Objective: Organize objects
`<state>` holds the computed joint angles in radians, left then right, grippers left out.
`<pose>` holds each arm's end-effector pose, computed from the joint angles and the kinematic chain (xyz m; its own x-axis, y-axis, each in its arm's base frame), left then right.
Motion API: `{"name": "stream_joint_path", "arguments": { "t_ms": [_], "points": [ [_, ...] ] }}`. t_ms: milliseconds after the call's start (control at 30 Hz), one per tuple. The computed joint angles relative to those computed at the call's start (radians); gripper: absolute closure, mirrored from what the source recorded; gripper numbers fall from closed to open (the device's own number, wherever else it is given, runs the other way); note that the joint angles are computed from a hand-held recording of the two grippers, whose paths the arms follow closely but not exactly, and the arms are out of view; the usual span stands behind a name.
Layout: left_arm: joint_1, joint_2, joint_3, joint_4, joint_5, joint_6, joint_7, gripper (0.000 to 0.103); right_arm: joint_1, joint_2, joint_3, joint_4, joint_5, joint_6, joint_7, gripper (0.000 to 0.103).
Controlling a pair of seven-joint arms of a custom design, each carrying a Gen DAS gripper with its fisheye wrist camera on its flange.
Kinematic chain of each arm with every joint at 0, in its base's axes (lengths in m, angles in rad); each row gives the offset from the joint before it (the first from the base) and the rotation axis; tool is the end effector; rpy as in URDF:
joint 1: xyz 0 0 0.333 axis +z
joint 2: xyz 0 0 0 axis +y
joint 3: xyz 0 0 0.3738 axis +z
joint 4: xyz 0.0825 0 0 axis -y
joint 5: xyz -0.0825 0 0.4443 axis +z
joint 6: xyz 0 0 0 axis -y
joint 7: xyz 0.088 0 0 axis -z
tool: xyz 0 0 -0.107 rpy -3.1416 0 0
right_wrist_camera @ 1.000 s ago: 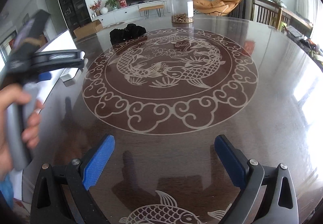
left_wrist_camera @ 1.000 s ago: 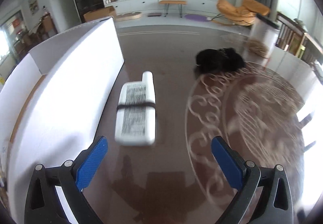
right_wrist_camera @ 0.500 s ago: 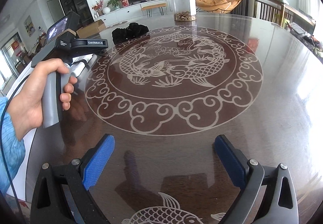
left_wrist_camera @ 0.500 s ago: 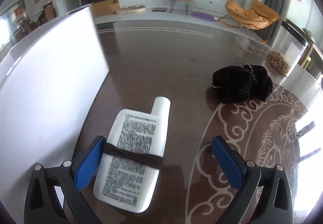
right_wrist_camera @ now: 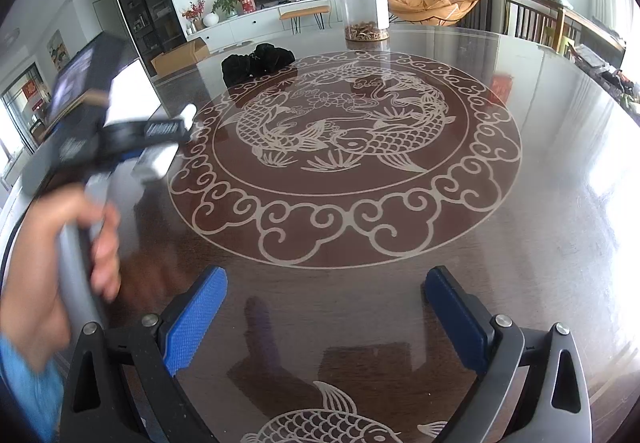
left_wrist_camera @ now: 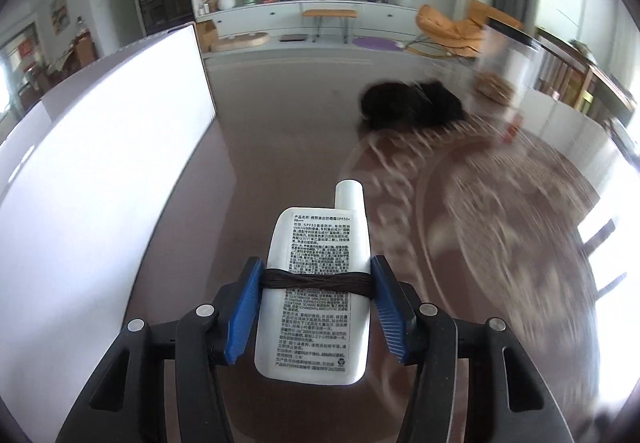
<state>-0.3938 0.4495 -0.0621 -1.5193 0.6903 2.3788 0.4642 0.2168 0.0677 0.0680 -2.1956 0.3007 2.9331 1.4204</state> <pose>0.7272 -0.3394 0.4772 0.2580 -0.9659 -0.0219 -0.7597 -0.1888 -0.6222 0.6157 0.1599 0.4487 0.2065 -0.9681 -0.1420 -0.7855 -0.0775 -0.6140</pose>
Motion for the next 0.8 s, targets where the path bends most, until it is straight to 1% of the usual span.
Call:
{"name": "stream_joint_path", "arguments": {
  "t_ms": [133,200,267,333,433,500,800],
  "points": [
    [-0.009,-0.101,-0.022,-0.149,0.027,0.051,-0.017,0.048,0.001,0.003,-0.002,0.003,-0.013,-0.003,0.008,0.003],
    [-0.004,-0.126,-0.033,-0.186,0.037,0.062,-0.013,0.045,0.002,0.004,-0.002,0.004,-0.022,-0.004,0.014,0.002],
    [-0.007,-0.139,-0.042,-0.198,0.054,0.030,0.000,0.023,0.002,0.005,-0.003,0.005,-0.029,-0.005,0.019,0.002],
    [0.000,-0.128,-0.054,-0.181,0.046,0.008,0.023,0.012,0.001,0.005,-0.002,0.005,-0.031,-0.006,0.019,0.002],
    [0.020,-0.119,-0.062,-0.171,-0.010,0.013,0.032,0.001,0.001,0.006,-0.001,0.006,-0.030,-0.006,0.019,0.002],
    [0.040,-0.127,-0.066,-0.187,-0.058,0.041,0.039,0.000,0.000,0.006,-0.001,0.006,-0.030,-0.006,0.019,0.002],
    [0.031,-0.124,-0.056,-0.191,-0.048,0.050,0.032,0.000,-0.001,0.013,0.000,0.013,-0.035,-0.014,0.010,0.000]
  ]
}}
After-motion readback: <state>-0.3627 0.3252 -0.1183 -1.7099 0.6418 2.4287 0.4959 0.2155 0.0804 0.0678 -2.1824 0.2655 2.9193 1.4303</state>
